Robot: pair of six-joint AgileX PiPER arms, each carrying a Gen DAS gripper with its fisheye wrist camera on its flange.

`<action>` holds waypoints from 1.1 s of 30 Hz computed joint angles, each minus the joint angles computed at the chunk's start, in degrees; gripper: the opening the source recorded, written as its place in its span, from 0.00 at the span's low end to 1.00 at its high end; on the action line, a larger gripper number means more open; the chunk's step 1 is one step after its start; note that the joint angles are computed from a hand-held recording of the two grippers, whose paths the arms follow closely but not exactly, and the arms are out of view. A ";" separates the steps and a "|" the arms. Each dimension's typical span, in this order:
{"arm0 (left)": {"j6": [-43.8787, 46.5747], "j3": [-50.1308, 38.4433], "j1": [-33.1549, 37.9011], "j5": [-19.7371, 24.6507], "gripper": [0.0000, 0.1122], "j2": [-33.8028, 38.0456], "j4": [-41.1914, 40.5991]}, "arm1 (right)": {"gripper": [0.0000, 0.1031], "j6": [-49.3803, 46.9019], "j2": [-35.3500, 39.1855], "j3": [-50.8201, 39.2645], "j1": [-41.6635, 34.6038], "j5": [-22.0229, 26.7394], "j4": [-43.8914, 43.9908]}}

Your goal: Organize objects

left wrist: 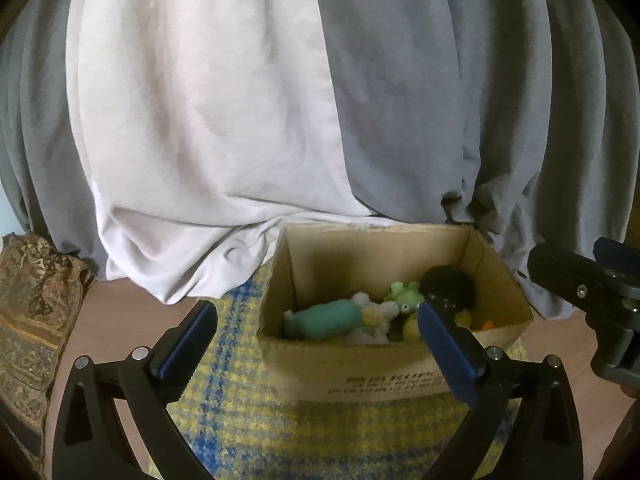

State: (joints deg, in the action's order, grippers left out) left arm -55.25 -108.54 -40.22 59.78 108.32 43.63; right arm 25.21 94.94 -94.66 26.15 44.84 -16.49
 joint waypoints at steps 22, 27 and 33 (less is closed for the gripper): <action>-22.52 22.52 -10.31 4.23 0.91 -12.17 11.65 | 0.98 17.26 -13.80 24.34 3.72 -5.10 -8.34; -25.99 27.27 -11.99 3.74 0.91 -14.07 11.50 | 0.98 23.25 -16.54 29.28 5.73 -5.89 -13.52; -30.10 32.16 -14.29 3.48 0.91 -15.81 11.53 | 0.98 26.24 -18.90 34.08 7.38 -6.72 -15.36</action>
